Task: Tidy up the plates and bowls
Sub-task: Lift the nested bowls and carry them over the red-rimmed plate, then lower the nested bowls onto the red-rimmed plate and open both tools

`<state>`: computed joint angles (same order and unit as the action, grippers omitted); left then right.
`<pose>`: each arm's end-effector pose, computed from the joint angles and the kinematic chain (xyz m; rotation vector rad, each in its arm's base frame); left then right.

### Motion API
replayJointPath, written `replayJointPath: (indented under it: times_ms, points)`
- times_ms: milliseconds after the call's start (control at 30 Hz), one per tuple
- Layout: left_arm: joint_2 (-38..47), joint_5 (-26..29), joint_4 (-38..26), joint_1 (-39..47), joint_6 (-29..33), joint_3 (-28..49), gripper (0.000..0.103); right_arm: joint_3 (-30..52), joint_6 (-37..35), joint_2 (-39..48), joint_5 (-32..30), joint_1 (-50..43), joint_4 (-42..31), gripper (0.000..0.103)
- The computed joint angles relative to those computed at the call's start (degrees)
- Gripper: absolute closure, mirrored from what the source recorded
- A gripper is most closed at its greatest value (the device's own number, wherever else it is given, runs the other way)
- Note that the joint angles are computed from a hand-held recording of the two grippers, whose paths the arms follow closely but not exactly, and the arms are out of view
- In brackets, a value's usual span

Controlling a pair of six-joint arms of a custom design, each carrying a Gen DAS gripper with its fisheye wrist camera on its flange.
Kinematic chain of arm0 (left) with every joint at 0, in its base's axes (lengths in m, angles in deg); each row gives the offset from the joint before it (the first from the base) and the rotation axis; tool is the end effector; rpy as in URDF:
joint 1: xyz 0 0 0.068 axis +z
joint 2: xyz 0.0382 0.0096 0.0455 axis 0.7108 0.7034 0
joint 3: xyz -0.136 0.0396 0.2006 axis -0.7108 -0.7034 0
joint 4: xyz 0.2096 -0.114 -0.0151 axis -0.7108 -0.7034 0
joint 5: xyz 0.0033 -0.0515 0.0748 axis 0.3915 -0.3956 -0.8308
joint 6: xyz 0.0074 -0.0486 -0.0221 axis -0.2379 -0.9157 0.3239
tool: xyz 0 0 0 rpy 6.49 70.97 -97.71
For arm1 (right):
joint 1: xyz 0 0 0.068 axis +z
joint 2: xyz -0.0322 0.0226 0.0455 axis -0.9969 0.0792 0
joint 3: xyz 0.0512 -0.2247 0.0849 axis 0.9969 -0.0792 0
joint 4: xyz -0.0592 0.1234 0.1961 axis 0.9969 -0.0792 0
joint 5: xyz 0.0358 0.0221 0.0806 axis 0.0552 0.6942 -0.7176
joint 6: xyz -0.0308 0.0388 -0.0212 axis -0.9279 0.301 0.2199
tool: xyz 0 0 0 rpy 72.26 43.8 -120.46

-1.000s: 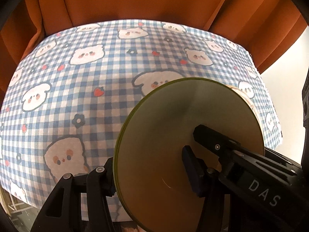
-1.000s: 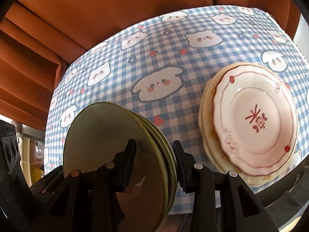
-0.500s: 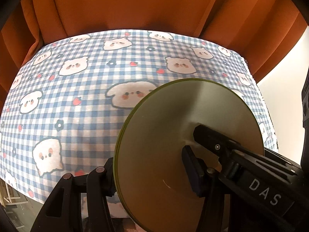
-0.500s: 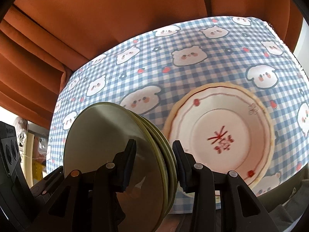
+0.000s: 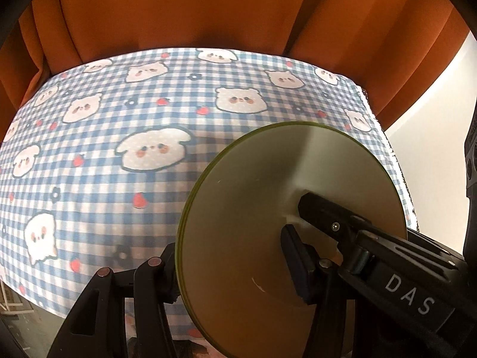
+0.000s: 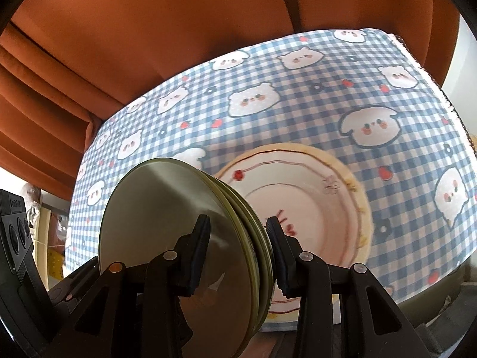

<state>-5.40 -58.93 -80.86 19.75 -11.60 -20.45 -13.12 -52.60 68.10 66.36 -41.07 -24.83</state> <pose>0.1328 -0.0603 0.1309 -0.3149 2.6563 -0.2601 0.1980 0.1982 0.1657 -0.2621 2.7587 0.5396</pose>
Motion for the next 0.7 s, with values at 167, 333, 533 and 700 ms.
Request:
replayJointPath:
  times_ms: [167, 333, 533, 700]
  points:
    - [7.0, -0.8, 6.4, -4.2, -4.7, 0.3, 0.047, -1.8, -4.2, -0.3, -1.5, -4.0, -0.3, 0.06]
    - [12.9, -0.1, 11.3, -5.3, -6.7, 0.9, 0.047, -1.9, -7.1, 0.9, -2.2, -6.5, -0.7, 0.06]
    - [18.3, 2.5, 14.4, -2.7, -5.3, 1.9, 0.047, 0.1, -9.0, 4.4, -3.0, -8.1, -1.4, 0.06]
    - [21.0, 4.1, 15.0, 0.0, -2.7, 3.0, 0.047, 2.5, -9.3, 8.2, -3.9, -8.5, -1.6, 0.06]
